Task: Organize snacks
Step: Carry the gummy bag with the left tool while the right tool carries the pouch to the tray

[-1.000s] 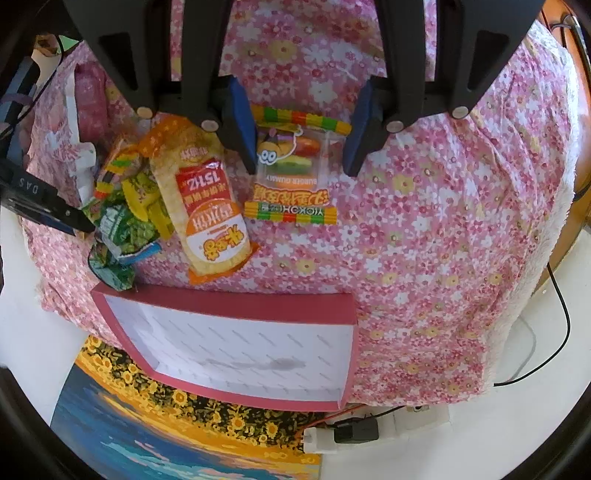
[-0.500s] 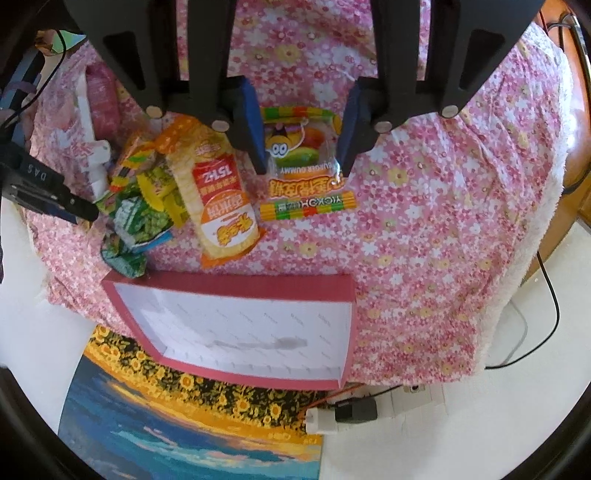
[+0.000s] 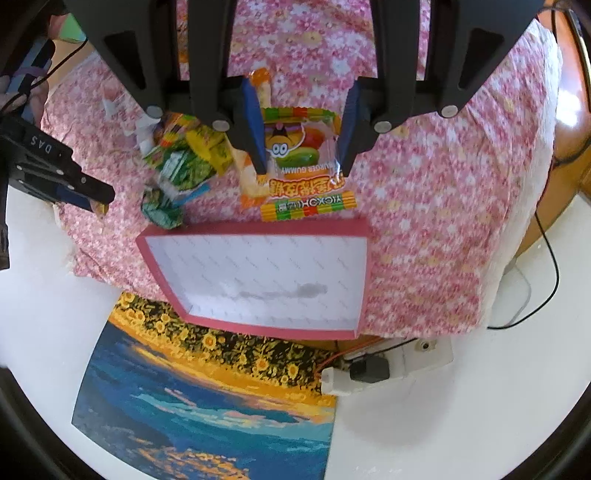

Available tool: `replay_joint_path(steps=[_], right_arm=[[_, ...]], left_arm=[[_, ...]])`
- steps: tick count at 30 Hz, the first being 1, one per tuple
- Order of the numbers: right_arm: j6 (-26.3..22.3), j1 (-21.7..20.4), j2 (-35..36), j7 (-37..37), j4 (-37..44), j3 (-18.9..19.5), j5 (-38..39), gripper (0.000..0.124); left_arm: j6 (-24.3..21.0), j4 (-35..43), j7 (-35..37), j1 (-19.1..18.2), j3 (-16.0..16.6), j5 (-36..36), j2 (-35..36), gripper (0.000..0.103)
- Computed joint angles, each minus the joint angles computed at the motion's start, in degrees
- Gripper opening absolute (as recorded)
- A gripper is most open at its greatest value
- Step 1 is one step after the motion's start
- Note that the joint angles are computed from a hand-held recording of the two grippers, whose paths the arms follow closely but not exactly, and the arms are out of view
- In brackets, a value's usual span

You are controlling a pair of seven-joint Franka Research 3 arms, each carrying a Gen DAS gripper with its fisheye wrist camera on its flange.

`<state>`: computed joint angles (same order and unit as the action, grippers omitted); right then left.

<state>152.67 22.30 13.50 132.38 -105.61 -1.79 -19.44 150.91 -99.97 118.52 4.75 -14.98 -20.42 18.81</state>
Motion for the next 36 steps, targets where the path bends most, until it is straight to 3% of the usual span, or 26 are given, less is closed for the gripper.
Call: replay_joint_path(steps=[9, 14, 26, 36], right_arm=[[-1.65, -1.6, 1.95, -7.87, 5.68, 1.12, 5.79, 0.037], [-3.3, -1.45, 3.94, -11.14, 10.02, 0.41, 6.96, 0.037], [-4.4, -2.61, 9.94, -16.93, 19.76, -0.4, 12.46, 0.037], [-4.16, -4.04, 15.22, -19.75, 25.64, -0.51, 17.47, 0.037]], left_arm=[[-3.73, 8.62, -0.72, -0.59, -0.38, 2.3, 4.44, 0.038], [-0.97, 12.5, -2.33, -1.83, 0.04, 5.48, 6.9, 0.038], [-2.65, 26.64, -8.31, -4.38, 0.08, 11.73, 15.63, 0.038], [-11.12, 40.7, -13.86, -7.1, 0.79, 16.23, 25.13, 0.038]])
